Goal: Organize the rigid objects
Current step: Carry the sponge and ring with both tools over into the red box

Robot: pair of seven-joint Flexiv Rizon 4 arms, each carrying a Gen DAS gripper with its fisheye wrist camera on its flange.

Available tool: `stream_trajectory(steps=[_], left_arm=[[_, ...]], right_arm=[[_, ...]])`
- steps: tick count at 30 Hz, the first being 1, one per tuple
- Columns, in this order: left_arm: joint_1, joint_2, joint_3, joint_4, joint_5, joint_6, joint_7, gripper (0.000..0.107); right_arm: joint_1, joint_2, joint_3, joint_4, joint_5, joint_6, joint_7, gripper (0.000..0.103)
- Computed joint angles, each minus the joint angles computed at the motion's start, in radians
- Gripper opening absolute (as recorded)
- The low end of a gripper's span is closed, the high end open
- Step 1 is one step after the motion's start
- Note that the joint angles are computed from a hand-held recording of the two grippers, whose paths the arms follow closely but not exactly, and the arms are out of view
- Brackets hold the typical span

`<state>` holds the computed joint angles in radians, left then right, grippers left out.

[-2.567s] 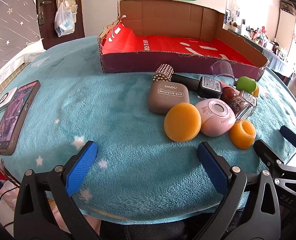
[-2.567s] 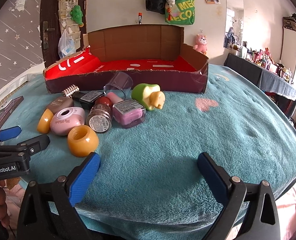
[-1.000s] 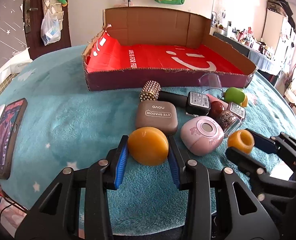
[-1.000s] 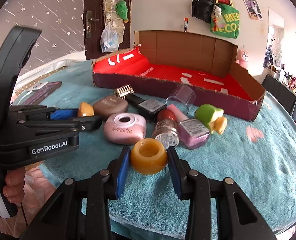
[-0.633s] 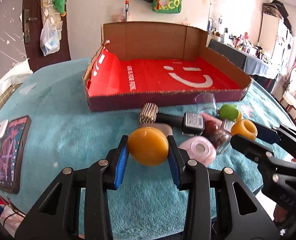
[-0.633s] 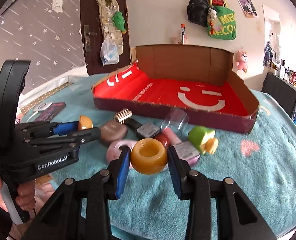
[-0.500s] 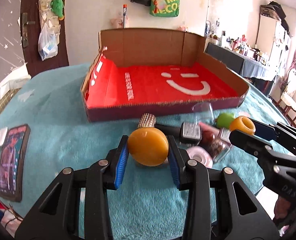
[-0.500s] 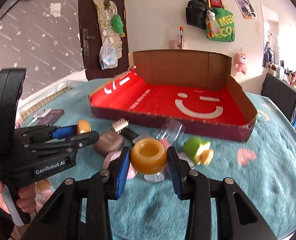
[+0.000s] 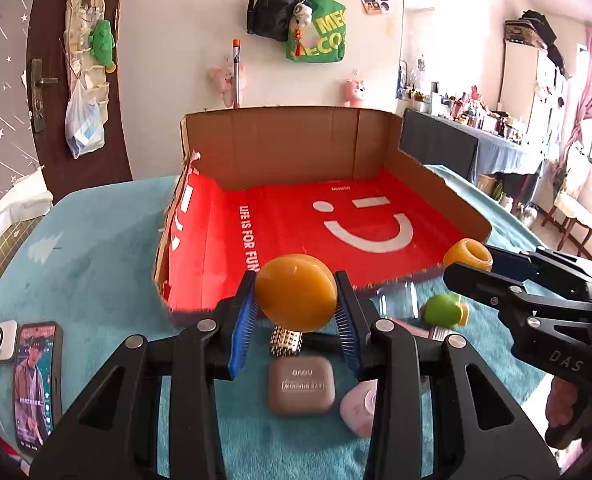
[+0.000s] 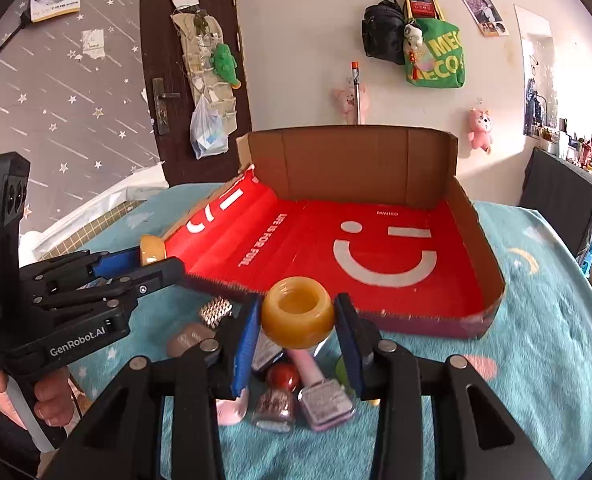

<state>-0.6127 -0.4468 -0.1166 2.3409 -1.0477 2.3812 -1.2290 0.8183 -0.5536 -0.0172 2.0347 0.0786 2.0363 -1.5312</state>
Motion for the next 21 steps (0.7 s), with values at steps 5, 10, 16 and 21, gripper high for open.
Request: stream_trajectory(steps=[5, 10, 16, 21], left_arm=[[0.012, 0.039, 0.004, -0.021, -0.015, -0.064, 0.034, 0.035], [0.017, 0.055, 0.013, -0.065, -0.056, -0.112, 0.106, 0.035], [0.043, 0.025, 0.019, -0.127, -0.059, -0.172, 0.176, 0.035], [0.064, -0.012, 0.042, -0.167, -0.032, -0.239, 0.17, 0.035]], right_arm=[[-0.016, 0.012, 0.004, -0.025, -0.022, -0.051, 0.024, 0.04], [-0.079, 0.03, 0.042, -0.061, -0.097, -0.132, 0.082, 0.04], [-0.127, 0.011, 0.052, -0.13, -0.193, -0.22, 0.159, 0.04], [-0.175, -0.034, 0.075, -0.191, -0.261, -0.287, 0.227, 0.04]])
